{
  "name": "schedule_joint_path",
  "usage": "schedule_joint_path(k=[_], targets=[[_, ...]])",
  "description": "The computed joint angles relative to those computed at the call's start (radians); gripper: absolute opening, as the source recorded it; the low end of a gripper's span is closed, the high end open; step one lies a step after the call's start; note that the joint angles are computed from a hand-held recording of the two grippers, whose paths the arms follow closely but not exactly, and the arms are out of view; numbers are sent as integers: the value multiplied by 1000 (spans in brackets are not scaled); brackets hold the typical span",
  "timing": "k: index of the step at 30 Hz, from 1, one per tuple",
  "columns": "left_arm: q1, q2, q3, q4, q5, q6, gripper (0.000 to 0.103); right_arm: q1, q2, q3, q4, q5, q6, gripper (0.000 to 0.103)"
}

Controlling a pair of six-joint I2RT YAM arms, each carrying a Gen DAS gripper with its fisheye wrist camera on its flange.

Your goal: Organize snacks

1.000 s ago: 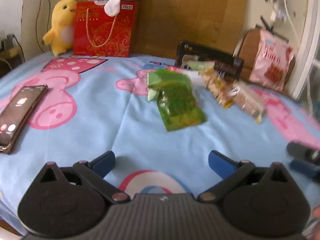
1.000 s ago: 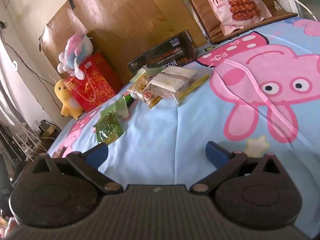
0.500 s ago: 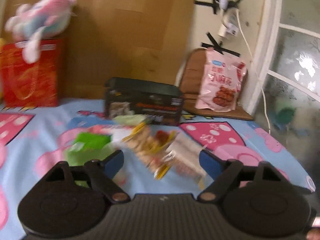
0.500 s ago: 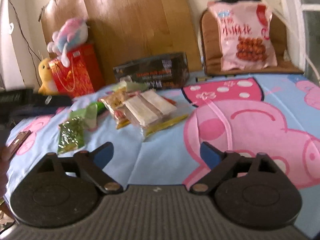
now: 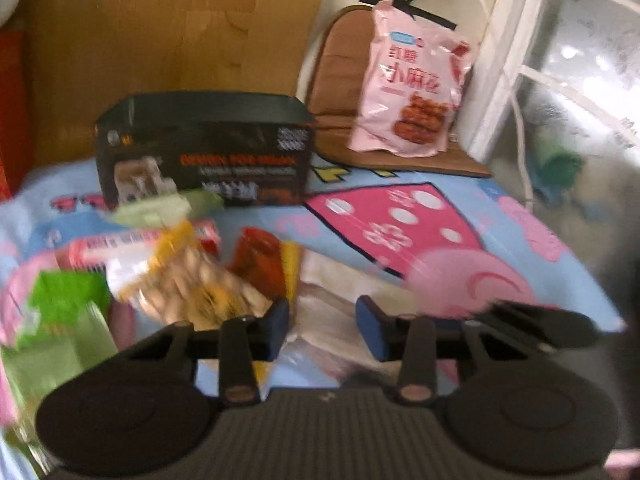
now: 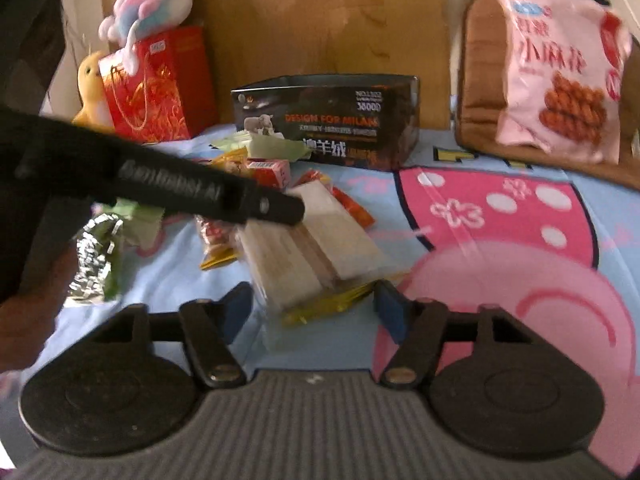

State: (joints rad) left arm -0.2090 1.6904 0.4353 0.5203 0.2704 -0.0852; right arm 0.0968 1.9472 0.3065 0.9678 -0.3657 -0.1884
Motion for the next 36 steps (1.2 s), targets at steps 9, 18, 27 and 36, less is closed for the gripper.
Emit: schedule_joint_path(k=[9,18,27,36], targets=[[104,-175,10,-62,116,-47,38,-22,-87,-70,154,-84,-48,51],[185,137,517,-159,92,-82,38,74,20,454,-131,-5,49,51],[213,370,718,-203,51,-81,45,123,234,757,-314,110,40,53],[386,258,540,-95,97,-131,47,50,152,511,-40,-77,221,56]])
